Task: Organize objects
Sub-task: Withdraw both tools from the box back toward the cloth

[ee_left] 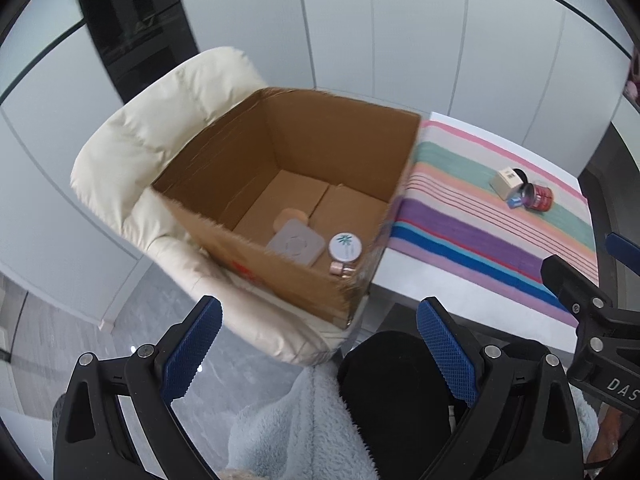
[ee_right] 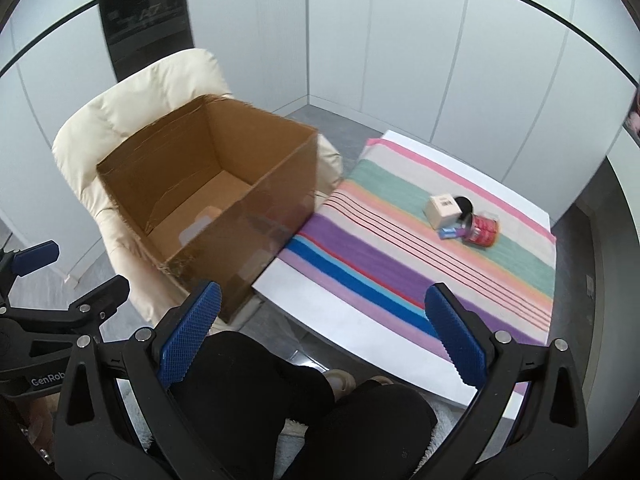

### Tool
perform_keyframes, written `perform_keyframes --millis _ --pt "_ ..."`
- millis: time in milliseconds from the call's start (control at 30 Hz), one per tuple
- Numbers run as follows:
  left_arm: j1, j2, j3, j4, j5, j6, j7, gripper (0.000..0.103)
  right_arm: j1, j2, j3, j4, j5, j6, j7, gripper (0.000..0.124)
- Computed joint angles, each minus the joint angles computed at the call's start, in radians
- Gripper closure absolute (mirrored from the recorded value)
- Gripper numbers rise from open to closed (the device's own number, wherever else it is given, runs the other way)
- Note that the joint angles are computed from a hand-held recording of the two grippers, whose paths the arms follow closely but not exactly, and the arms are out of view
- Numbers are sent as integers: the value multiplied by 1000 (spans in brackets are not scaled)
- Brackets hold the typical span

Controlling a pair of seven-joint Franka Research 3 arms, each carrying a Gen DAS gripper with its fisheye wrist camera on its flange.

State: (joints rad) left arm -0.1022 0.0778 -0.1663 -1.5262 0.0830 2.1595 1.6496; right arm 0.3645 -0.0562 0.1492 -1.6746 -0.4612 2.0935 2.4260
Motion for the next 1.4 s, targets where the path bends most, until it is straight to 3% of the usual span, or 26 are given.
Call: perform_keyframes --millis 667,867,1167,1400 --pt "-124 119 -76 103 -21 0 86 4 -180 -304 20 -349 24 -65 164 21" --pt "-149 163 -90 148 -41 -11 94 4 -244 -362 39 -420 -17 -124 181 21" --pt "-211 270 -88 239 40 30 57 4 -314 -410 6 -532 13 -6 172 21" --pt "-275 448 -74 439 104 8 15 4 -365 -367 -23 -566 36 107 148 21"
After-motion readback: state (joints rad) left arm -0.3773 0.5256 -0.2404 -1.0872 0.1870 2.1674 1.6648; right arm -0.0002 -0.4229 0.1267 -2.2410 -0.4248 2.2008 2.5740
